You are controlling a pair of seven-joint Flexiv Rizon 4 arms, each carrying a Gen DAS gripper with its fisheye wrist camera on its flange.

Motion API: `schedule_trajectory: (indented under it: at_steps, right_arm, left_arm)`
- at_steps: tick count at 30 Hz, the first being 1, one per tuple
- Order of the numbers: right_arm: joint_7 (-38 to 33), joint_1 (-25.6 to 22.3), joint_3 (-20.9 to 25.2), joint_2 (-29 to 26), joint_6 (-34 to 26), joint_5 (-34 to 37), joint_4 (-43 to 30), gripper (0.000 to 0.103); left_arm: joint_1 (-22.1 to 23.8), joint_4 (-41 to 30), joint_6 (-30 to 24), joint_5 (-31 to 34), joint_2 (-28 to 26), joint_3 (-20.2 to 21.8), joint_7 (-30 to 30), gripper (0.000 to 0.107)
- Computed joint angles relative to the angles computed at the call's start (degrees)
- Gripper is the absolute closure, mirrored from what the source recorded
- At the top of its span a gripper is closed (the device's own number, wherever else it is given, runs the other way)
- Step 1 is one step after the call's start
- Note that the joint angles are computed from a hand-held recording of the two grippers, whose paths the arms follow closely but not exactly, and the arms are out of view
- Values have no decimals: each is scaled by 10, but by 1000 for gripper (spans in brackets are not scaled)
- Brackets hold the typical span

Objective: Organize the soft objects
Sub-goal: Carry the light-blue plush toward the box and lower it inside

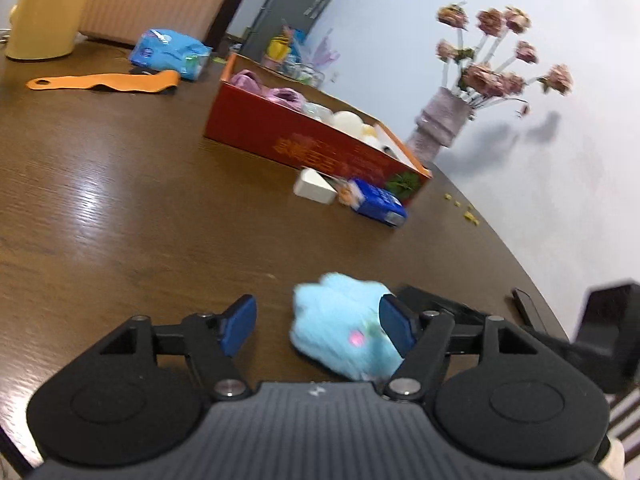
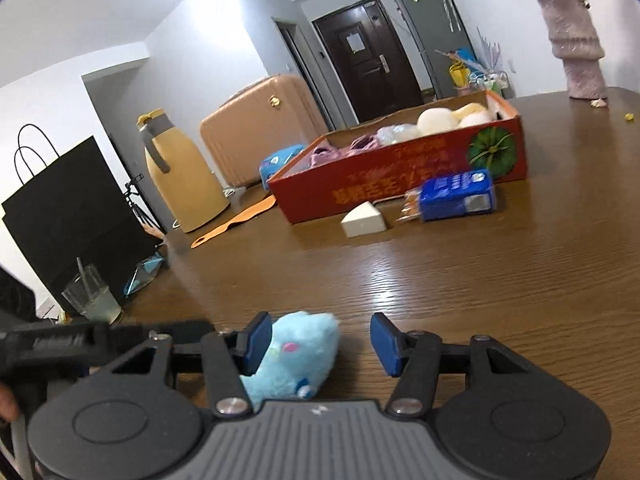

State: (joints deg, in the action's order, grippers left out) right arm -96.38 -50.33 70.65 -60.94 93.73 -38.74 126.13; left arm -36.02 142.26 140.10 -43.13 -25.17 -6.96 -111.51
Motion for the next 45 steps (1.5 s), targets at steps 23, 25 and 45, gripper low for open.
schedule_trajectory:
  at_steps: [23,25,45]
  right_arm:
    - [26,96,17,-10,24,12,-125,68]
    - [40,148,-2,-6,30,11,-187,68]
    - [45,436,-186,-23,-213,99,-536,66]
  left_arm:
    - [241,-154,-37,377,-36,-4,-77,62]
    - [297,-209,-81,427,-45,-23,-83,62]
    - [245,-340,-305,300,-101,82,80,61]
